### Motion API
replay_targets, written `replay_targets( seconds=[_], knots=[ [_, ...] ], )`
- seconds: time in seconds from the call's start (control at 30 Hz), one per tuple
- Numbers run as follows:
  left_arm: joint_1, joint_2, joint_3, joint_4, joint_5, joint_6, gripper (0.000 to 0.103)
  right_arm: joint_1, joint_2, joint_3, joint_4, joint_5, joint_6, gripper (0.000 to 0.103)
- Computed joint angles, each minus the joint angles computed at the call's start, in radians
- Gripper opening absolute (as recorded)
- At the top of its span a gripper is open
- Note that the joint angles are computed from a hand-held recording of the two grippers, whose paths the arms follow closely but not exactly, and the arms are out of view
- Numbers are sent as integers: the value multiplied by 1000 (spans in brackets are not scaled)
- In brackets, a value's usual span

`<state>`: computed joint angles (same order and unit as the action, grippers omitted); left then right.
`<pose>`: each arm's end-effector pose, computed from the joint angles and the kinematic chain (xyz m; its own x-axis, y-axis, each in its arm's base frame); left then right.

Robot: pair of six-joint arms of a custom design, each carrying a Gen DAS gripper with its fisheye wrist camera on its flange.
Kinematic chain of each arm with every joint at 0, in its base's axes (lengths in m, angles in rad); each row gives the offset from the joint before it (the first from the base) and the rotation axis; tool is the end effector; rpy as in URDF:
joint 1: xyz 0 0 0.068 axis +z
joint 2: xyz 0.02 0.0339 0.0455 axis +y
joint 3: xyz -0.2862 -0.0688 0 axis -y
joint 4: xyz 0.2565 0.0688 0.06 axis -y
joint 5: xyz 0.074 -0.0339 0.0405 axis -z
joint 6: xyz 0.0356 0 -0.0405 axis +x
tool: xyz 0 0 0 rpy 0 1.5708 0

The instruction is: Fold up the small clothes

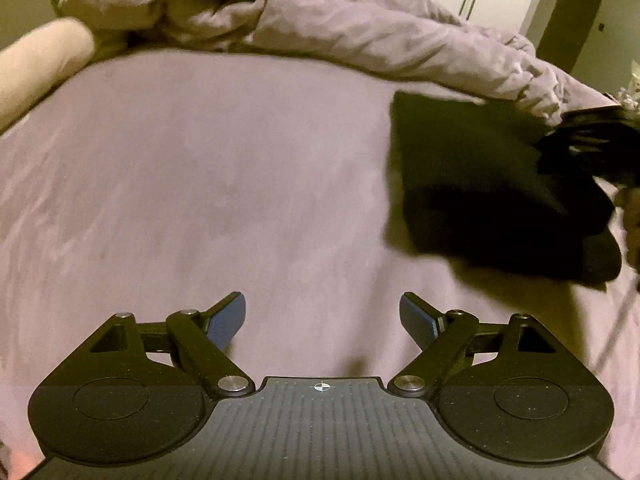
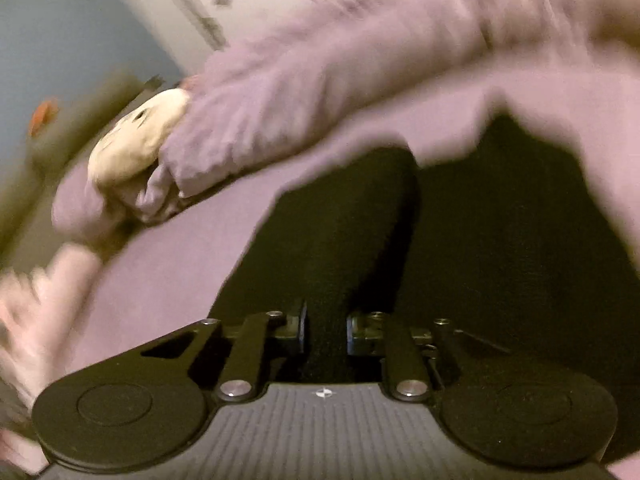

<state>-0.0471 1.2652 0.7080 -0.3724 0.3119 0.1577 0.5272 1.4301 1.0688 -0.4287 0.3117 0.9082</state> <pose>0.2471 -0.0226 0.2153 -0.7547 0.1852 -0.6294 0.3510 0.9244 -0.1489 0.2794 0.1500 0.2857 -0.6081 0.5143 -0.6047 0.3042 0.8546 0.4209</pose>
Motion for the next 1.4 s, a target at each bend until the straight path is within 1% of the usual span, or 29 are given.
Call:
replay_targets(
  seconds=[0.07,0.1,0.13,0.17,0.2,0.23,0.27,0.3,0.33,0.4,0.43,0.47,0.5,0.53,0.57,0.63,0.7,0.73,0.77,0.83,0.9,0.97,1.07,1.13,1.2,1.23,1.27,1.3,1.4],
  knots=[
    [-55,13,25,55,-37,-33,89,43,-54,28,-42,107,-62,14],
    [-83,28,39,84,-53,-53,91,75,-92,18,-61,177,-78,14],
    [-119,60,65,115,-65,-81,93,97,-108,16,-113,234,-71,15],
    [-151,94,87,135,-84,-106,93,101,-117,-4,-162,252,-35,15],
    [-185,129,109,150,-106,-130,93,85,-124,-48,-187,222,25,15],
    [-224,177,138,165,-117,-146,93,58,-128,-103,-180,168,69,16],
    [-253,222,170,155,-125,-155,93,34,-128,-161,-151,113,77,19],
    [-276,263,207,126,-130,-168,92,32,-144,-228,-87,102,81,19],
    [-300,296,227,116,-143,-187,91,42,-177,-278,-27,116,95,21],
    [-333,325,222,148,-205,-177,90,20,-245,-302,9,87,91,30],
    [-340,330,212,169,-232,-161,88,12,-287,-305,-4,89,86,41],
    [-335,334,205,180,-231,-155,86,10,-320,-302,-26,116,74,61],
    [-329,338,201,182,-227,-160,85,10,-347,-304,-49,145,73,71],
    [-320,343,203,179,-220,-172,85,-5,-372,-318,-36,147,66,78],
    [-312,341,199,178,-213,-183,85,-40,-399,-346,2,102,55,78],
    [-307,340,197,171,-208,-200,84,-119,-412,-379,51,-29,78,78],
    [-313,330,190,174,-222,-187,84,-171,-380,-399,104,-141,96,80],
    [-318,324,187,176,-234,-171,84,-180,-353,-405,124,-162,105,84],
    [-323,316,180,181,-243,-158,84,-192,-328,-403,132,-184,108,84],
    [-327,304,170,188,-252,-132,84,-224,-333,-451,217,-269,164,84],
    [-325,297,159,198,-246,-118,84,-208,-376,-492,298,-263,202,83],
    [-326,300,156,207,-249,-112,84,-186,-388,-498,344,-250,197,74],
    [-332,305,158,205,-255,-129,84,-169,-296,-422,296,-247,168,75],
    [-335,302,155,206,-259,-130,84,-187,-232,-398,303,-288,161,78],
    [-336,297,149,205,-260,-120,84,-198,-186,-379,308,-296,163,78],
    [-334,294,146,205,-261,-113,85,-193,-166,-356,292,-288,154,72],
    [-332,295,146,202,-261,-105,85,-181,-140,-308,236,-264,127,43],
    [-331,297,147,197,-260,-103,85,-156,-106,-236,137,-209,82,29],
    [-337,301,148,189,-268,-113,85,-83,-56,-93,-19,-70,-12,23]
  ],
)
